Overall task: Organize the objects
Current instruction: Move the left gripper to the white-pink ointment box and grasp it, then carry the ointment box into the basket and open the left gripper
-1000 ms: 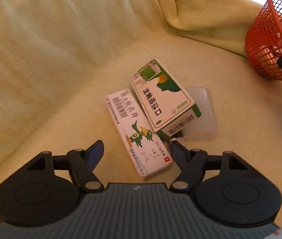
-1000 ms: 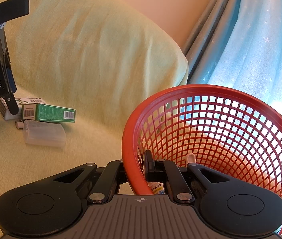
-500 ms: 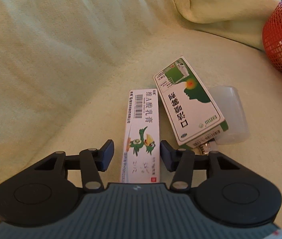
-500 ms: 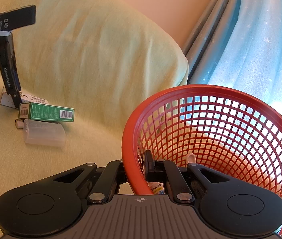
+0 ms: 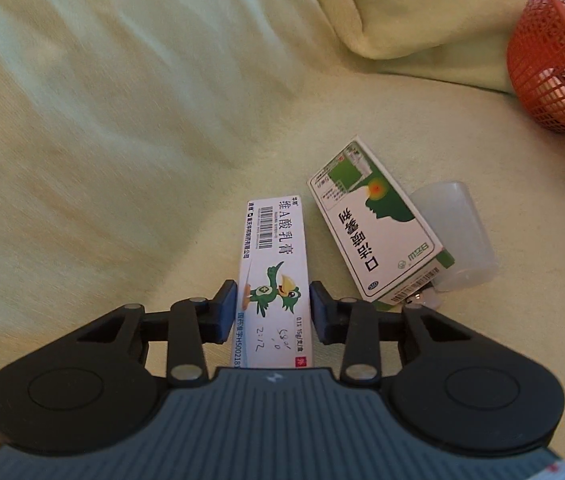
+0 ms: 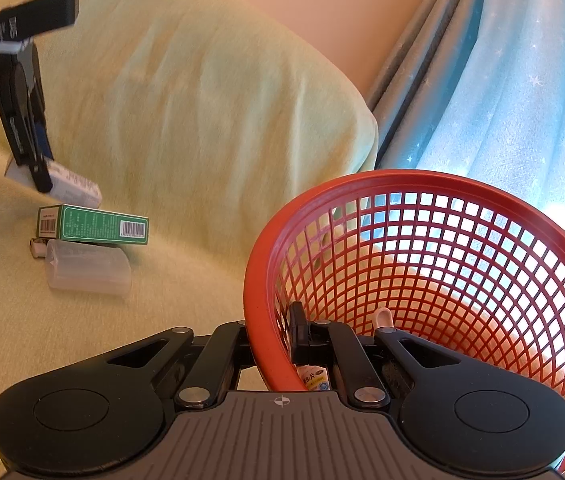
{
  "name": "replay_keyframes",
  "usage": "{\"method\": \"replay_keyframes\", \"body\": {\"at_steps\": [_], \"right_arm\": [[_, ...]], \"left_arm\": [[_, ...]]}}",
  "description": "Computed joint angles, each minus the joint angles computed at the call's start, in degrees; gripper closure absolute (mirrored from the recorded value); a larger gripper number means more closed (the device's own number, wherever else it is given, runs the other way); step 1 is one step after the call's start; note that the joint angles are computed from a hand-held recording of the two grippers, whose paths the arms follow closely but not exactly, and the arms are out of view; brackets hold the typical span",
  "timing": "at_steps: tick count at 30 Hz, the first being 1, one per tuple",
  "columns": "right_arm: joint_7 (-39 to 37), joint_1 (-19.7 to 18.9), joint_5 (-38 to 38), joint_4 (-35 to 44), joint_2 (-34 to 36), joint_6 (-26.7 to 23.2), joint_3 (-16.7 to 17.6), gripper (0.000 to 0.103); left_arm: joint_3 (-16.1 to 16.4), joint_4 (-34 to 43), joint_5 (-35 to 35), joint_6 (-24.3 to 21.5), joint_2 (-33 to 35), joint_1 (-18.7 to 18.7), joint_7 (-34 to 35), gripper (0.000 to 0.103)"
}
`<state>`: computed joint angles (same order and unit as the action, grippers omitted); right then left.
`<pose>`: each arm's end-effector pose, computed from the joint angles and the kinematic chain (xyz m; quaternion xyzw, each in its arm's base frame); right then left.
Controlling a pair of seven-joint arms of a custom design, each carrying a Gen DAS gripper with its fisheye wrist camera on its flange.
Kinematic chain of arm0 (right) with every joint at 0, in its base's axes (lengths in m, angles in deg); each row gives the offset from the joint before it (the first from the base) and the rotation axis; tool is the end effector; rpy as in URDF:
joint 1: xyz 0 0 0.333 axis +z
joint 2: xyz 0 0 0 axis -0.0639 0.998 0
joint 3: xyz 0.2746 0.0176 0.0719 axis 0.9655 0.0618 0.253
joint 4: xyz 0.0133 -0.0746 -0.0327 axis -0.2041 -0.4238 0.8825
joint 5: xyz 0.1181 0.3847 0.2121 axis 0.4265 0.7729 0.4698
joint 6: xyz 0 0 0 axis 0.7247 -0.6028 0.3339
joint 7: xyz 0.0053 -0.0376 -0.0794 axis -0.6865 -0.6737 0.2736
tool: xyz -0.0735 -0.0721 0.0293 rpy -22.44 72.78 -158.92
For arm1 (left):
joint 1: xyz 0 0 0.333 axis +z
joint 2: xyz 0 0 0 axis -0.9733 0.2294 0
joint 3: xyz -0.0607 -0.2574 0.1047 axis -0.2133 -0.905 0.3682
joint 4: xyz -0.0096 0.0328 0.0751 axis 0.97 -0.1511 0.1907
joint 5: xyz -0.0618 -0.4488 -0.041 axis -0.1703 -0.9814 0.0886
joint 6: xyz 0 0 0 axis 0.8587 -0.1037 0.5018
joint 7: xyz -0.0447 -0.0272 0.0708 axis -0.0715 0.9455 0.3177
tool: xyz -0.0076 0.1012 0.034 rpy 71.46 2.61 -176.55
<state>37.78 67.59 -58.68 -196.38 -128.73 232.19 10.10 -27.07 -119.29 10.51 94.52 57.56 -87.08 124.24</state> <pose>0.5131 0.0462 0.5588 -0.7338 0.1591 -0.4428 0.4900 0.5534 -0.2550 0.6525 -0.6061 0.7065 -0.1468 0.3346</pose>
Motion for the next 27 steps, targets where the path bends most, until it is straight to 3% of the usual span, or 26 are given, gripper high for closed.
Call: {"method": "replay_keyframes", "body": {"at_steps": [6,12,19,27], "right_arm": [[-0.1,-0.3,0.1,-0.3,-0.4,-0.1,0.1,0.1],[-0.2,-0.4,0.1,-0.4,-0.4,0.0,0.1,0.1],[-0.3,-0.4,0.2,-0.4,-0.4,-0.1,0.1,0.1],[-0.3,-0.4,0.2,-0.4,-0.4,0.0,0.2,0.1]], "left_arm": [[-0.3,-0.7,0.3,1.2,-2.4,0.0,1.3,0.07],[-0.5,0.4,-1.2,6.3,-3.4,-0.3,4.2,0.07],[-0.8,3.5,-4.1,11.3,-2.0,-1.0,7.9,0.07],[-1.3,7.4,-5.0,14.0,0.7,-2.2,11.0,0.07]]}}
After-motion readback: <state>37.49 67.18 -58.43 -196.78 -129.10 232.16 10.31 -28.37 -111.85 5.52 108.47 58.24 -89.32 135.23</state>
